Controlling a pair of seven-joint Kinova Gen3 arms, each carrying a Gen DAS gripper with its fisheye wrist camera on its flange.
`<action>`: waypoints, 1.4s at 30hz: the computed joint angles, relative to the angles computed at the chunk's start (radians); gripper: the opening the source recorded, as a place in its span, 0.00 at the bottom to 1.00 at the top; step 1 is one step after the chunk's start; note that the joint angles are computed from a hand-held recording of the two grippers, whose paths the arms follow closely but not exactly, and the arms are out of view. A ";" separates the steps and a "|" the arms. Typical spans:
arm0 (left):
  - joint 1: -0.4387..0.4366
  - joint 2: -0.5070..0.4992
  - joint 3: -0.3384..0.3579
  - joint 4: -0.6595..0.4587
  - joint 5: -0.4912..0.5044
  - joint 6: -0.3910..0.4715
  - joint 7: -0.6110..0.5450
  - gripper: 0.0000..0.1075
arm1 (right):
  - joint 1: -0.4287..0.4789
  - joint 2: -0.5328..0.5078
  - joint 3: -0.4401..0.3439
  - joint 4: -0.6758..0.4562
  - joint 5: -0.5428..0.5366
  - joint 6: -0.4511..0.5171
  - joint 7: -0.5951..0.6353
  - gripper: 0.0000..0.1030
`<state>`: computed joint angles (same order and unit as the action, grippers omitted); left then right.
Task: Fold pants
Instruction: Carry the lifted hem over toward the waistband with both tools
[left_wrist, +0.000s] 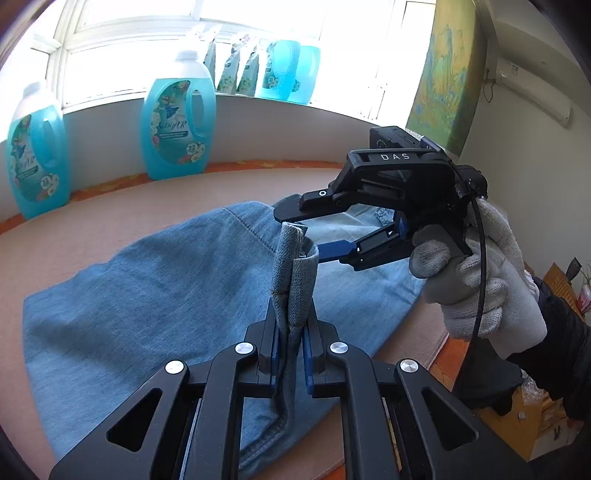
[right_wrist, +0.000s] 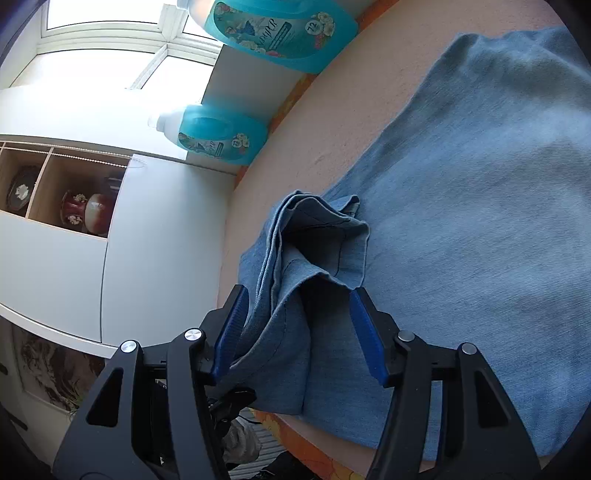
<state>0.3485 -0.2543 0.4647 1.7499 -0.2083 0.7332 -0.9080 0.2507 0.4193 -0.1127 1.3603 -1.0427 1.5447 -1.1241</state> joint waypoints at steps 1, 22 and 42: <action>0.001 0.000 0.004 -0.003 -0.004 0.006 -0.001 0.08 | -0.014 0.007 -0.003 -0.014 0.002 -0.003 -0.019 0.60; 0.003 -0.032 -0.026 0.002 0.045 -0.021 -0.070 0.08 | -0.006 -0.087 0.024 0.080 -0.023 0.044 -0.136 0.61; 0.001 -0.010 0.020 -0.029 0.029 0.020 -0.101 0.08 | -0.147 -0.079 -0.010 -0.048 0.152 -0.213 -0.101 0.11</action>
